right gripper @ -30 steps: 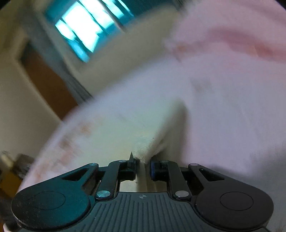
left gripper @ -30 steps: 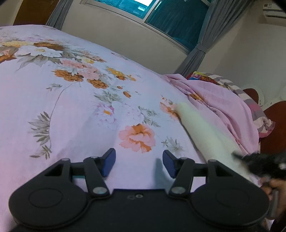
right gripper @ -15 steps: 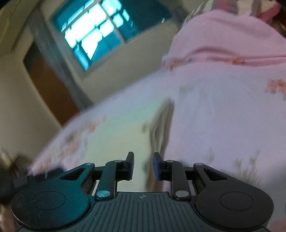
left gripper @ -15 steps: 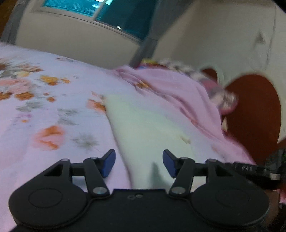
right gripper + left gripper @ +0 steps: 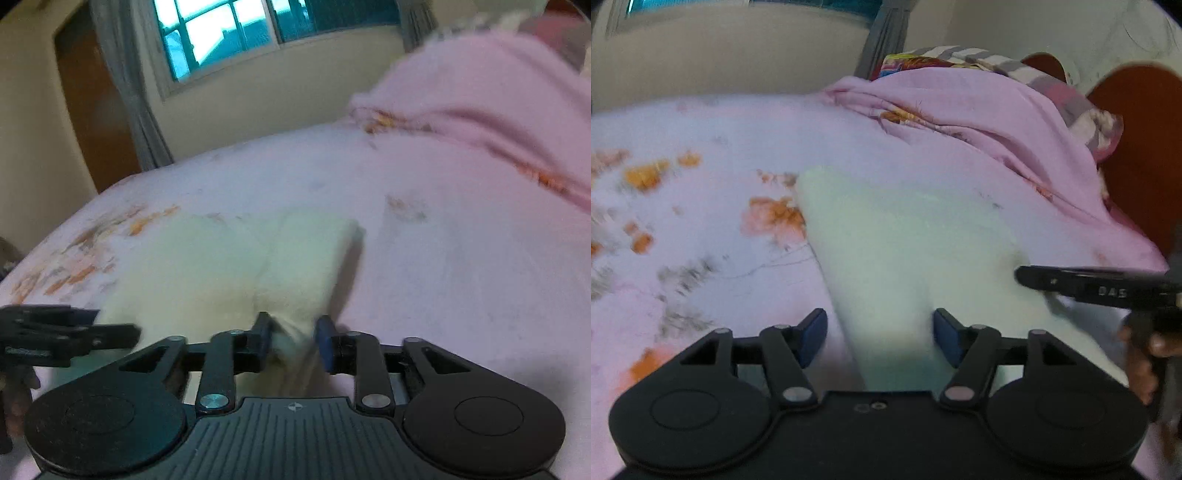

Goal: Fold small clothes

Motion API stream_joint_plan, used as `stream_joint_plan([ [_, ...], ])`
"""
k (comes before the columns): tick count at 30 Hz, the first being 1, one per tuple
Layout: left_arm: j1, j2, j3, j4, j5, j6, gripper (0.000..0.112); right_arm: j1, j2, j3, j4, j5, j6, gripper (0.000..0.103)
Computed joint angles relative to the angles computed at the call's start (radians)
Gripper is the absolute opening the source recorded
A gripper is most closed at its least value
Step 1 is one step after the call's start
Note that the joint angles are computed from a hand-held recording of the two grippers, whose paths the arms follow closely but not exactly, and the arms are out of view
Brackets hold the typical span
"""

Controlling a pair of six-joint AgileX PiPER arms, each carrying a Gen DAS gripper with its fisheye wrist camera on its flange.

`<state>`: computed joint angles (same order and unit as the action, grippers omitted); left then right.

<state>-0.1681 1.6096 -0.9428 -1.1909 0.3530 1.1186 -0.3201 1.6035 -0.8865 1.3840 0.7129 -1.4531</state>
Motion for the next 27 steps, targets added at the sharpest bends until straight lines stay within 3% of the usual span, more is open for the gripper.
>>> stream_joint_plan([
  [1, 0.021, -0.005, -0.007, -0.046, 0.020, 0.056, 0.065, -0.025, 0.008, -0.012, 0.037, 0.039, 0.001, 0.031],
  [4, 0.026, -0.004, -0.039, -0.171, -0.054, 0.210, 0.062, -0.047, -0.023, 0.001, 0.173, 0.069, -0.142, 0.031],
  [6, 0.034, 0.079, -0.118, -0.106, -0.061, 0.112, 0.066, 0.007, 0.025, -0.061, 0.151, 0.003, -0.106, 0.031],
  [9, 0.039, 0.176, -0.212, 0.107, -0.018, -0.125, 0.071, 0.086, 0.156, -0.176, -0.048, -0.084, 0.141, 0.033],
  [11, 0.035, 0.133, -0.188, 0.174, -0.024, -0.191, 0.071, 0.022, 0.131, -0.154, -0.017, 0.002, 0.193, 0.033],
  [15, 0.025, 0.009, -0.069, 0.120, -0.070, -0.082, 0.069, -0.115, 0.028, -0.030, 0.084, 0.159, 0.055, 0.034],
  [18, 0.029, -0.049, -0.020, 0.133, -0.068, -0.081, 0.069, -0.194, -0.038, 0.034, 0.050, 0.244, 0.054, 0.052],
  [20, 0.010, -0.063, -0.017, 0.185, -0.078, -0.144, 0.069, -0.231, -0.072, 0.048, 0.025, 0.279, 0.060, 0.059],
  [27, -0.010, -0.146, 0.049, 0.355, -0.083, -0.337, 0.069, -0.289, -0.139, 0.033, -0.067, 0.360, 0.184, 0.059],
])
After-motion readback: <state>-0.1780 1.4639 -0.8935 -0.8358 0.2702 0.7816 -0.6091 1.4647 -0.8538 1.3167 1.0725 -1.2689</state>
